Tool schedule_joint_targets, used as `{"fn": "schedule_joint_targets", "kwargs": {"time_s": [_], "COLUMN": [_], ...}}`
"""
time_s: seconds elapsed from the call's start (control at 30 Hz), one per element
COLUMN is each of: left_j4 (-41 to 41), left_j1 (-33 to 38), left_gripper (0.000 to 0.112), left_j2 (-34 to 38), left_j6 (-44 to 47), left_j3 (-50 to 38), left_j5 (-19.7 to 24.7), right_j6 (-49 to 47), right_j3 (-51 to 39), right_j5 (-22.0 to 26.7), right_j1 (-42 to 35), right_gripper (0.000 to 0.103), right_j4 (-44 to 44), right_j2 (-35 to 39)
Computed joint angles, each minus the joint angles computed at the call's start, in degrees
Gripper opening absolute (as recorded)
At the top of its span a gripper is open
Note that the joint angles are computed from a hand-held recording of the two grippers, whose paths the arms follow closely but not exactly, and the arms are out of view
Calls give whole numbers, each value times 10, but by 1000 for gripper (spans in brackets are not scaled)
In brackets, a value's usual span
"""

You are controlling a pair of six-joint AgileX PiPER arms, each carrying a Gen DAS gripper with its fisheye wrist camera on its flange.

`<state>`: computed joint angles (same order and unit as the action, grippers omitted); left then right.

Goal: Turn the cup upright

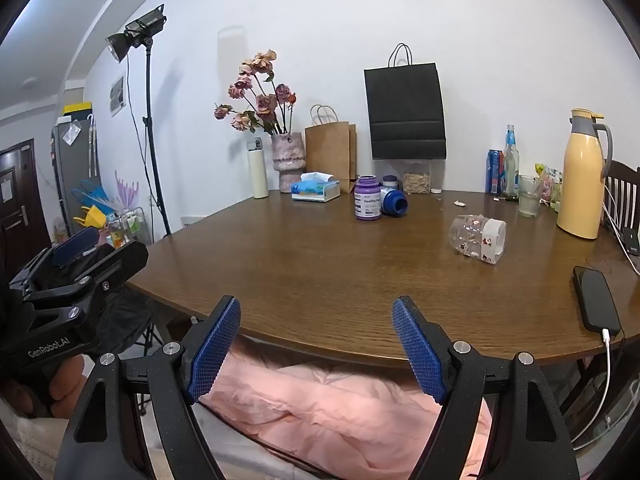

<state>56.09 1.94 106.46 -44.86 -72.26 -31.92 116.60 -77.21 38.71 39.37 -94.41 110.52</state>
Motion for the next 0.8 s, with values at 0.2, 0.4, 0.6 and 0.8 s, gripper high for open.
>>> {"fn": "schedule_joint_targets", "kwargs": {"time_s": [0.2,0.4,0.6,0.8], "left_j4": [6,8,11,11], "left_j1": [0,0,0,0], "left_gripper": [103,103,103,103], "left_j2": [-1,-1,-1,-1], "left_j6": [-5,-7,-10,-11], "left_j3": [-1,-1,-2,-2], "left_j5": [4,5,6,6], "right_j6": [-9,-6,-7,-7], "right_j3": [-3,-2,-3,-2], "right_j5": [2,-1,-1,-1], "right_j1": [1,-1,0,-1], "right_gripper": [83,83,83,83], "right_j4": [6,5,6,7], "right_j2": [2,1,2,1]}}
